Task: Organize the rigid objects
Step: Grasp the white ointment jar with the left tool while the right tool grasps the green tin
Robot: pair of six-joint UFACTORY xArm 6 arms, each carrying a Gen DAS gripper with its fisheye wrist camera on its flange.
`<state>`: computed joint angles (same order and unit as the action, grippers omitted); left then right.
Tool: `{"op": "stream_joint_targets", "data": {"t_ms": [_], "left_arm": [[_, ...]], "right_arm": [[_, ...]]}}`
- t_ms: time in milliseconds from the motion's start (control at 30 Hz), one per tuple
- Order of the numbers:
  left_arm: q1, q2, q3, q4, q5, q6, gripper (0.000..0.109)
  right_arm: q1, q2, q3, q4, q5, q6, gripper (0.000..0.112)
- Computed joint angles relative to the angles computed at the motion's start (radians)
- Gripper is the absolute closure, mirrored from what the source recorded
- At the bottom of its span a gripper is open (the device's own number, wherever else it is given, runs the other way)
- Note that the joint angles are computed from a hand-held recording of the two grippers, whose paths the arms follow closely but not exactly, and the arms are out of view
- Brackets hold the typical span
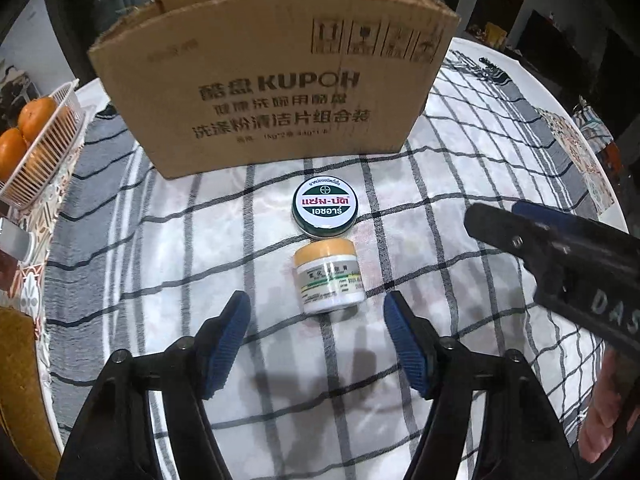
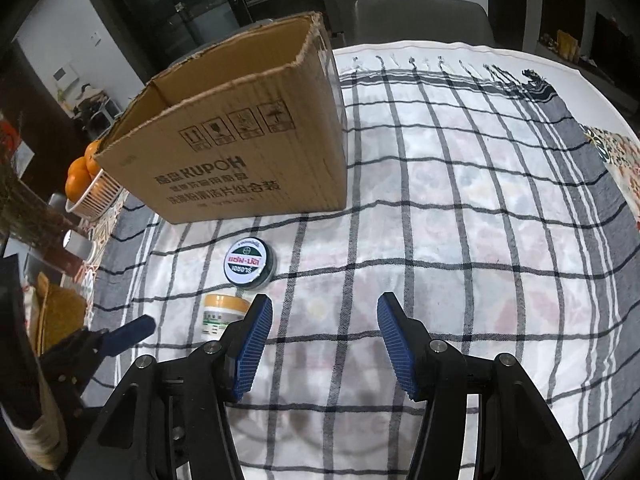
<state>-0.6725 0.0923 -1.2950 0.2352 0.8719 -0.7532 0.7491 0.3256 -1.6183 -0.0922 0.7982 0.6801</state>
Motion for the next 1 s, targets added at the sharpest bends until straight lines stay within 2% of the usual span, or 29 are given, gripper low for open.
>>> {"op": "stream_joint_targets", "data": {"t_ms": [400, 600, 667, 1000], "left_arm": [[0.009, 0.134, -0.12, -0.032, 0.042, 0.036, 0.047], [0.015, 0.159, -0.129, -0.067, 0.032, 0.052, 0.061], [0.02, 0.156, -0.119, -0.085, 0.017, 0.057, 0.066], [0.05, 0.072, -0.018, -0.096, -0.052, 0.048, 0.066]], "right_arm": [[-0.01, 0.02, -0.008, -0.007, 0.037, -0.007, 0.056], [-0.009, 0.031, -0.021, -0.029, 0.063, 0.006, 0.056], [-0.008, 0.038, -0.031, -0.039, 0.077, 0.012, 0.056], [-0.003, 0.067, -0.064, -0.045, 0.116, 0.022, 0.056]]}}
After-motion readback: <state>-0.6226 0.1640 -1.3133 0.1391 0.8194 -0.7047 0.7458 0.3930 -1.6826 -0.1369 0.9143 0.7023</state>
